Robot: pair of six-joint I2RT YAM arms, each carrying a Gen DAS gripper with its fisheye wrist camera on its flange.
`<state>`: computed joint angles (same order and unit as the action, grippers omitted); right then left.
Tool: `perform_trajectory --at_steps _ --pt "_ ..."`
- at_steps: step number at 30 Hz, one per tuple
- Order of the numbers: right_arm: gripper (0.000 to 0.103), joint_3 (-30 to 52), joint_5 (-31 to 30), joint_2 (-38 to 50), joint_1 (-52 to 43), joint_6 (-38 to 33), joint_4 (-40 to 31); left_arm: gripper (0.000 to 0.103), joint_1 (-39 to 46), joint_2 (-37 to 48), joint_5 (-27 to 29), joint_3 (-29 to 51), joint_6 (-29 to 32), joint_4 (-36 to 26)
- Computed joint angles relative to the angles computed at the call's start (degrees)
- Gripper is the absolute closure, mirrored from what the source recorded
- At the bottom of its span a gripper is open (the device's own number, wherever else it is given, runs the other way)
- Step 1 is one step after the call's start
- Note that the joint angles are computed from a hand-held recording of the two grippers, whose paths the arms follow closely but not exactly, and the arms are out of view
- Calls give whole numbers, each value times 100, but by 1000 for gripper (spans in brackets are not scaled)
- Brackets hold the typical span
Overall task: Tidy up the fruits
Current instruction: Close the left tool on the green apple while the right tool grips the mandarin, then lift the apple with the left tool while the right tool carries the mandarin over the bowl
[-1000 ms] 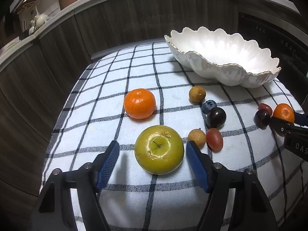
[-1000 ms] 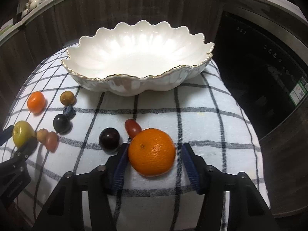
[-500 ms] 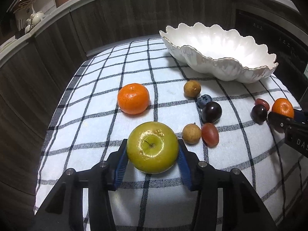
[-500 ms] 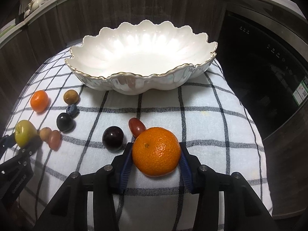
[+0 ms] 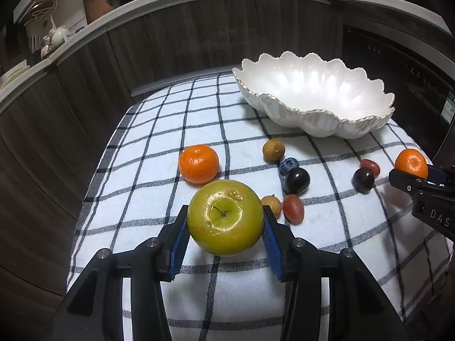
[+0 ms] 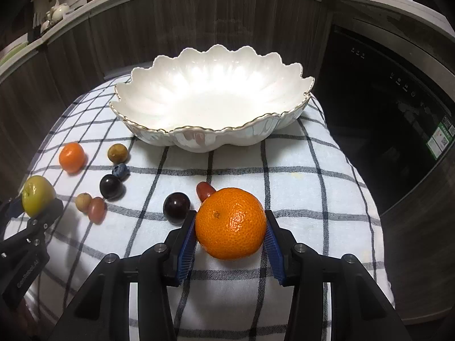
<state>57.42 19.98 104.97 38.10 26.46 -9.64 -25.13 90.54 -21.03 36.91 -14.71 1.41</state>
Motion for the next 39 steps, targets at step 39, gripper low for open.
perform_trajectory --at_steps 39 --pt "57 519 47 -567 -399 -474 -137 56 -32 65 432 1659 272 -883"
